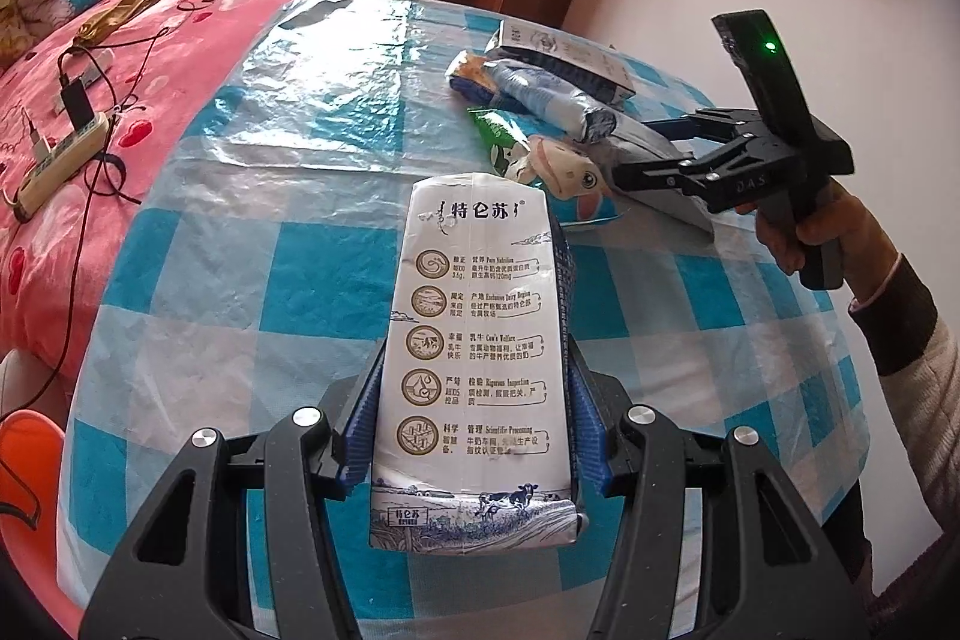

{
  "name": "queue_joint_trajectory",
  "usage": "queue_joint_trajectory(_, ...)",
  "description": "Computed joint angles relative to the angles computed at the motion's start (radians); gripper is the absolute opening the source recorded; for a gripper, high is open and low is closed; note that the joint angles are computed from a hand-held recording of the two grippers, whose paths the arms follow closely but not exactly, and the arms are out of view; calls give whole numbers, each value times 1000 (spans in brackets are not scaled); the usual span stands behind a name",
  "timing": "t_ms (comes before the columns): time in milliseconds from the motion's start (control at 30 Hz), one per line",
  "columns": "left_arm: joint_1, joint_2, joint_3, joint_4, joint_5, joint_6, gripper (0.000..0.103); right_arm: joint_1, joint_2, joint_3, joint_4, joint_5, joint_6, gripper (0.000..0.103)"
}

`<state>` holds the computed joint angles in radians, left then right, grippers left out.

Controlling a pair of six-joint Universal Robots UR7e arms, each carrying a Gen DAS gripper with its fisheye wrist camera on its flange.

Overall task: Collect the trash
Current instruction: 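Grasp the grey printed packet with the right tool while the left tool holds the carton, then carry the carton and grey packet over the orange bucket and open both tools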

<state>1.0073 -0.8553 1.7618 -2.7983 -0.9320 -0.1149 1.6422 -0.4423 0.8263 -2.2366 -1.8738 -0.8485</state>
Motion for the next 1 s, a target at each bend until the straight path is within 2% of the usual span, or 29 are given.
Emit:
queue_joint_trajectory(200, -2, 26, -26, 35, 45, -4, 57, 7, -33, 100, -114, -37, 2, 99)
queue_joint_trajectory(267, -1, 34, -35, 29, 52, -2, 67, 8, -44, 135, -167, -44, 9, 99)
queue_joint_trajectory(367, 0, 52, -56, 22, 77, 3, 76, 8, -56, 173, -223, -50, 36, 99)
queue_joint_trajectory(467, 3, 67, -70, 14, 95, 9, 81, 12, -69, 221, -285, -72, 45, 99)
queue_joint_trajectory(533, 3, 74, -75, 7, 106, 21, 81, 16, -80, 269, -351, -92, 29, 98)
queue_joint_trajectory(700, -4, 86, -70, -23, 136, 42, 81, 21, -104, 334, -426, -108, 78, 90)
queue_joint_trajectory(800, -5, 82, -59, -43, 141, 33, 74, 24, -118, 371, -474, -128, 117, 86)
queue_joint_trajectory(900, 2, 66, -42, -67, 115, 14, 62, 27, -129, 411, -528, -145, 138, 85)
queue_joint_trajectory(1000, 7, 48, -23, -87, 97, -3, 61, 28, -147, 449, -563, -158, 180, 83)
